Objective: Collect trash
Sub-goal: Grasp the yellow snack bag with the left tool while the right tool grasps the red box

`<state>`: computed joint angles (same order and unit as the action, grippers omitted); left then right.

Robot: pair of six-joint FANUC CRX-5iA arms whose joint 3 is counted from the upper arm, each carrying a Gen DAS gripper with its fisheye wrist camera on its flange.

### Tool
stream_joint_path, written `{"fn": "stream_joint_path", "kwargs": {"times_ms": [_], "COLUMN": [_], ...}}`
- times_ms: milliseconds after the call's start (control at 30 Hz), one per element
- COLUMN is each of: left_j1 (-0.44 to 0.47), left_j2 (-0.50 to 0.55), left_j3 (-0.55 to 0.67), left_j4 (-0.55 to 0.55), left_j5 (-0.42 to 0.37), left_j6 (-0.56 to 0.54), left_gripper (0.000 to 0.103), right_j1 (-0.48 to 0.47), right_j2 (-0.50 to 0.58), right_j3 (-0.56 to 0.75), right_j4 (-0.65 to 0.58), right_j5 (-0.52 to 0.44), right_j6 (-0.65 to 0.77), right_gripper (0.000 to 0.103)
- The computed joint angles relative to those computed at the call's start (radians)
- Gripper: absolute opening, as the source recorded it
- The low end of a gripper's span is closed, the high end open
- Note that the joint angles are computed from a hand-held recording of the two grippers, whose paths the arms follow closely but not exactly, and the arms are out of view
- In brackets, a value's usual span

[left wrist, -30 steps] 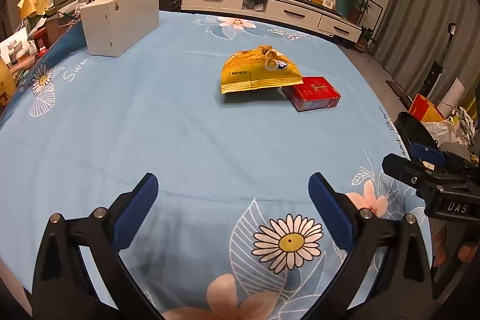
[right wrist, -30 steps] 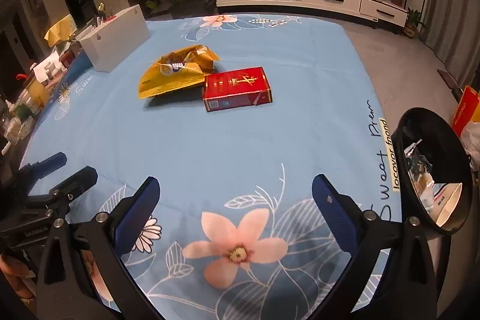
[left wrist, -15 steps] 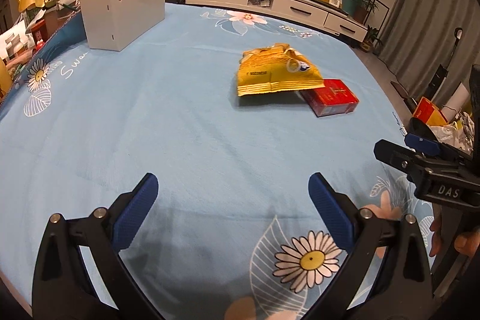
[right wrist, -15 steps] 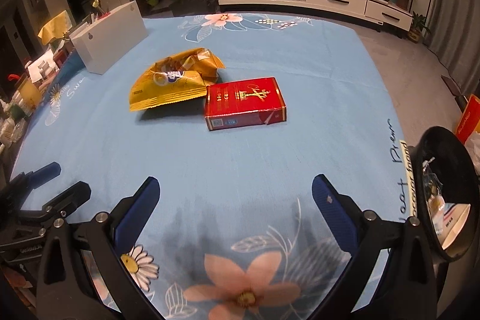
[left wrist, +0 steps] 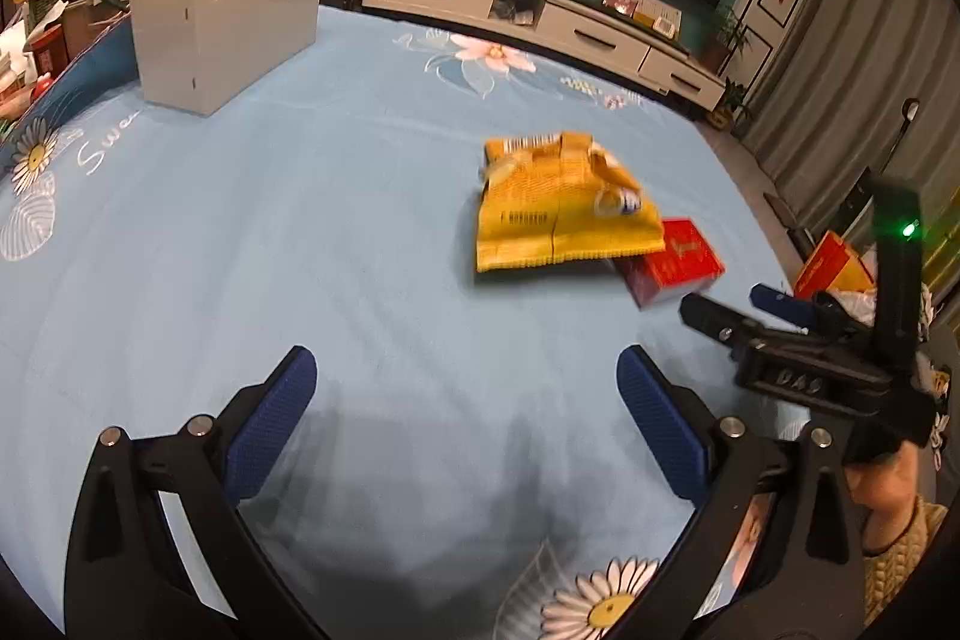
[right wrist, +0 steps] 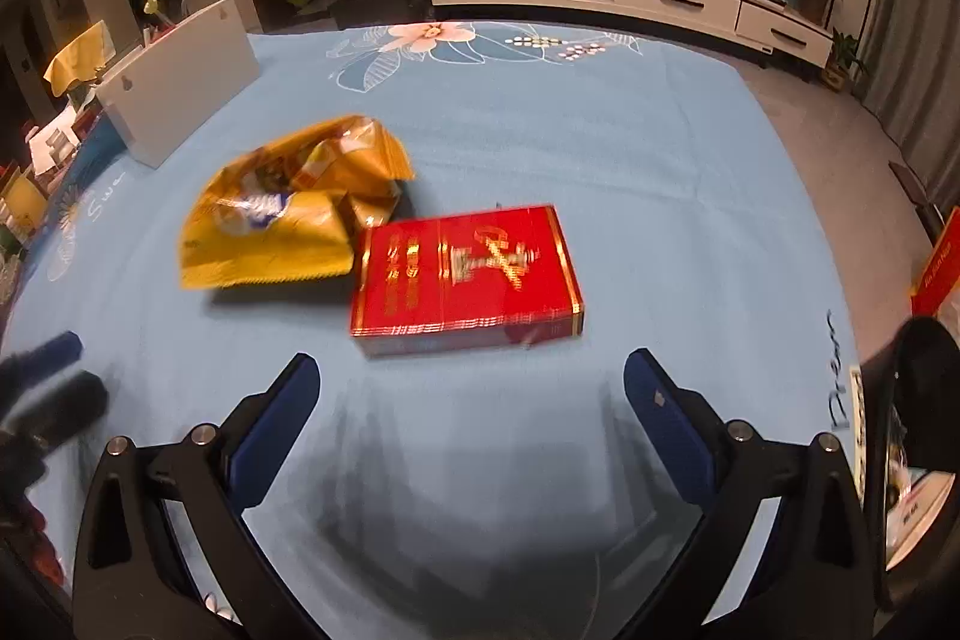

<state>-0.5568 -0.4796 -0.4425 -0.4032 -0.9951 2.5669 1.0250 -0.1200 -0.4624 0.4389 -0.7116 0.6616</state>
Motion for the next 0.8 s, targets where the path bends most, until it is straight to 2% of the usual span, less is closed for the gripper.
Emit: {"fn": "stream_joint_path", "kwargs": {"times_ms": [233,433,467,533,700,800], "left_j1": [0.062,0.134,0.143,0.151,0.180,0.176], "left_j2": [0.011,0.024,0.031,0.046,0.092,0.149], "left_j3": [-0.006,-0.020,-0.018,-0.011,0.009,0.058], "left_j4": [0.043,0.118,0.129,0.140,0.184,0.156], "left_j5": [0.058,0.125,0.138,0.154,0.212,0.203], "left_j6": [-0.050,-0.131,-0.142,-0.152,-0.195,-0.191], "left_gripper": [0.100,0.100,0.100,0.100,0.100,0.100], "right_j1": [-0.024,-0.029,-0.031,-0.033,-0.049,-0.057], "right_j2": [0.068,0.115,0.109,0.104,0.058,0.009], "right_j3": [0.050,0.059,0.047,0.041,-0.003,-0.035], "right_j4": [-0.024,0.046,0.062,0.065,0.089,0.092], "right_j5": [0.014,0.009,0.024,0.028,0.044,0.039], "right_j6": [0.074,0.055,0.044,0.044,-0.006,-0.046], "right_gripper": [0.099,0.099,0.099,0.088,0.088,0.088]}}
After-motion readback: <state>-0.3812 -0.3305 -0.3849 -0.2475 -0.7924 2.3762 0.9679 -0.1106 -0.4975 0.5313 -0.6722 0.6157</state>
